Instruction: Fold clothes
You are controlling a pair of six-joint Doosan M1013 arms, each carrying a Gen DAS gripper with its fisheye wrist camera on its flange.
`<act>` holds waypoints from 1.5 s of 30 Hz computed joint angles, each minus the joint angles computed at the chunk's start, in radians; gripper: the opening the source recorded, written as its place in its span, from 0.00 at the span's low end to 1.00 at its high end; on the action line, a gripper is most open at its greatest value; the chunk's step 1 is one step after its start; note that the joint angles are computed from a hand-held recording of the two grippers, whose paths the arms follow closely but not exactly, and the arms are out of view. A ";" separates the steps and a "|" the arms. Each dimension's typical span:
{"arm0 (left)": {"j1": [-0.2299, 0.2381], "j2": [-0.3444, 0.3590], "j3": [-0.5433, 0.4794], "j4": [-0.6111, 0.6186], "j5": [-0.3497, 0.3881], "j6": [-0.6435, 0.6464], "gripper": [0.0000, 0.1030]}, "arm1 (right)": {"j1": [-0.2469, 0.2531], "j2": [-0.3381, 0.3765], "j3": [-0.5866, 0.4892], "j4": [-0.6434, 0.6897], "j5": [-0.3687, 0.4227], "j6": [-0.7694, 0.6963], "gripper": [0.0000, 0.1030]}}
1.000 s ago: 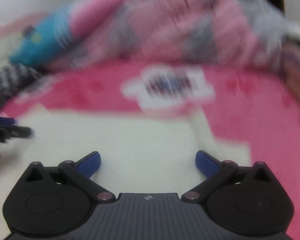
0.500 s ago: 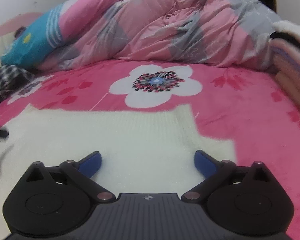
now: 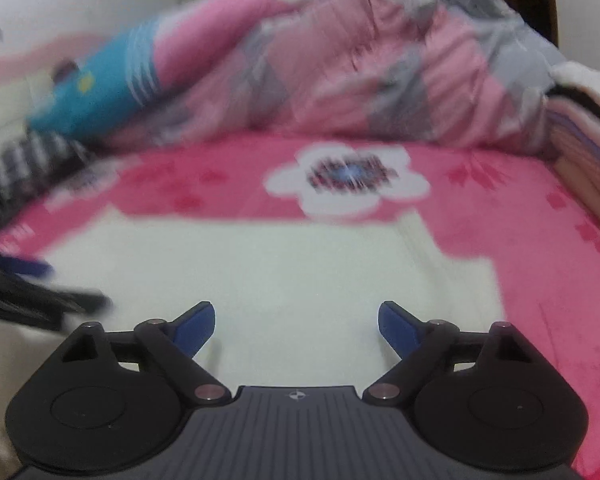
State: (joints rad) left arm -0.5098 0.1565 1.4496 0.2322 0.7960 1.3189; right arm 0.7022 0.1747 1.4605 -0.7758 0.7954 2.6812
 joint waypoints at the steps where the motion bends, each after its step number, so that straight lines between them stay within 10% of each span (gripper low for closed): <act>1: -0.002 0.000 0.000 0.007 0.001 -0.008 1.00 | 0.008 -0.004 0.007 -0.031 -0.006 0.025 0.90; 45: -0.035 0.004 -0.008 0.121 0.056 -0.136 1.00 | 0.046 0.018 0.033 -0.087 0.049 0.023 1.00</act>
State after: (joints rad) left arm -0.5452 0.1601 1.4418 0.3529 0.8516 1.1834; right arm 0.7485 0.1923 1.4938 -0.8630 0.8440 2.7042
